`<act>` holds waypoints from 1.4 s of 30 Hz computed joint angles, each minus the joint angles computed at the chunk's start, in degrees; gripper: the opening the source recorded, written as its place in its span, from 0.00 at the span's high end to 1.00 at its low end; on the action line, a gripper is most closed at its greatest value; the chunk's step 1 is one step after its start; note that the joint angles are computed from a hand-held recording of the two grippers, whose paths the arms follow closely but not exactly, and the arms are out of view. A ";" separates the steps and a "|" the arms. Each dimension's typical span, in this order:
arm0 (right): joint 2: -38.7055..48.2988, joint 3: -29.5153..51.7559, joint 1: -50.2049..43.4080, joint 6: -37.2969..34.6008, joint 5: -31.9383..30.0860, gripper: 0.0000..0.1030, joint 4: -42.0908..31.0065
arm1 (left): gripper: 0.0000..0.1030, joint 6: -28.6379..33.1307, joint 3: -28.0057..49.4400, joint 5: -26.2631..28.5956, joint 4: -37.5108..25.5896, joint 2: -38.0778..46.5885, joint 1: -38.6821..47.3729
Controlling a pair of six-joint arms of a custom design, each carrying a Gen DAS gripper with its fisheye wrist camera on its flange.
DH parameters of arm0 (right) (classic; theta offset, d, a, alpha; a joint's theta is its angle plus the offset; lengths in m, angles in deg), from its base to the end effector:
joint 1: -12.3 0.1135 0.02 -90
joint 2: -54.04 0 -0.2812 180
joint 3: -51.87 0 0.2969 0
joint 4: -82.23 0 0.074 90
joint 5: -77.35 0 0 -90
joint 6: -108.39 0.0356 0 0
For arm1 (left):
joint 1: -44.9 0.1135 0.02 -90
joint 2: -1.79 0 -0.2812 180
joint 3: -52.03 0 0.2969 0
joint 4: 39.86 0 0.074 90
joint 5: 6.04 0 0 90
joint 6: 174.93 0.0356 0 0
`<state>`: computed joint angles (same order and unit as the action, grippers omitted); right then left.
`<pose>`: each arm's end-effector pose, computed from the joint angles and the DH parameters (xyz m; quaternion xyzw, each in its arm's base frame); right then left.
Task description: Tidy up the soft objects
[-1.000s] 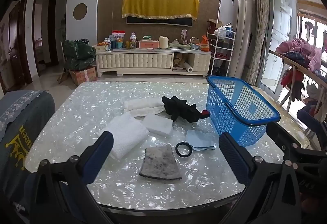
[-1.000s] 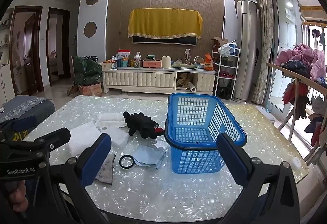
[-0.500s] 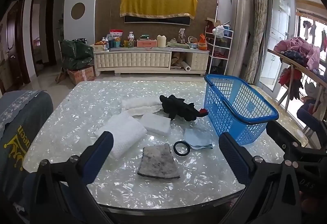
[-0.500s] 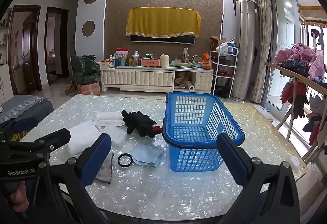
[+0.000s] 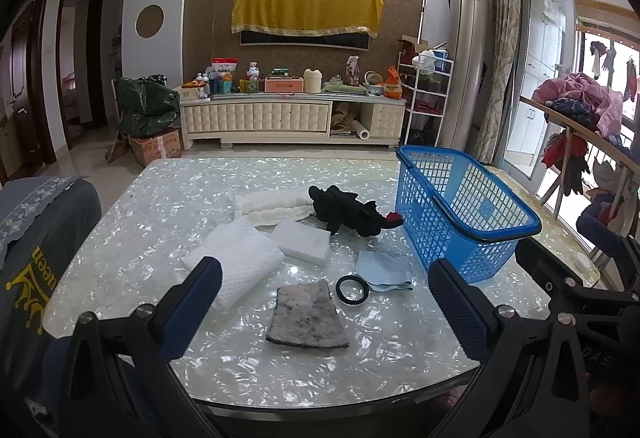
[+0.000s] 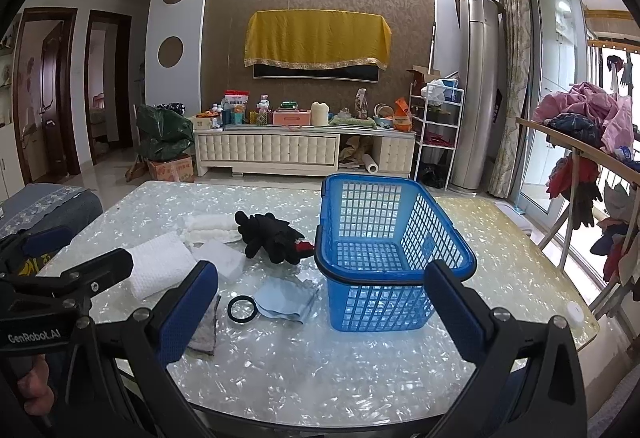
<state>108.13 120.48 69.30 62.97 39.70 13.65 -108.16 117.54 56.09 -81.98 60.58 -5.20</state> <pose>0.1319 0.1513 0.3382 0.0429 0.8634 -0.0507 0.5002 0.1764 -0.1850 0.3276 0.0930 0.8645 -0.0942 0.4849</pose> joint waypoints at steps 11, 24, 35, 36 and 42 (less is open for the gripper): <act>0.15 0.19 0.06 0.16 -0.03 0.00 -0.17 | 0.00 0.02 0.14 0.00 -0.11 0.10 0.03; 0.47 0.68 0.43 1.39 -0.18 0.00 -1.38 | 0.00 0.16 0.57 0.66 -0.59 0.41 0.18; 0.14 0.45 0.03 1.20 -0.57 0.00 -1.35 | 0.00 0.13 0.58 0.51 -0.45 0.71 0.12; 0.09 0.47 -0.01 1.16 -0.61 0.00 -1.40 | 0.00 0.15 0.46 0.49 -0.33 0.73 0.11; 0.03 0.53 0.19 1.43 -0.43 0.00 -1.75 | 0.00 0.18 0.20 0.59 -0.22 0.54 0.20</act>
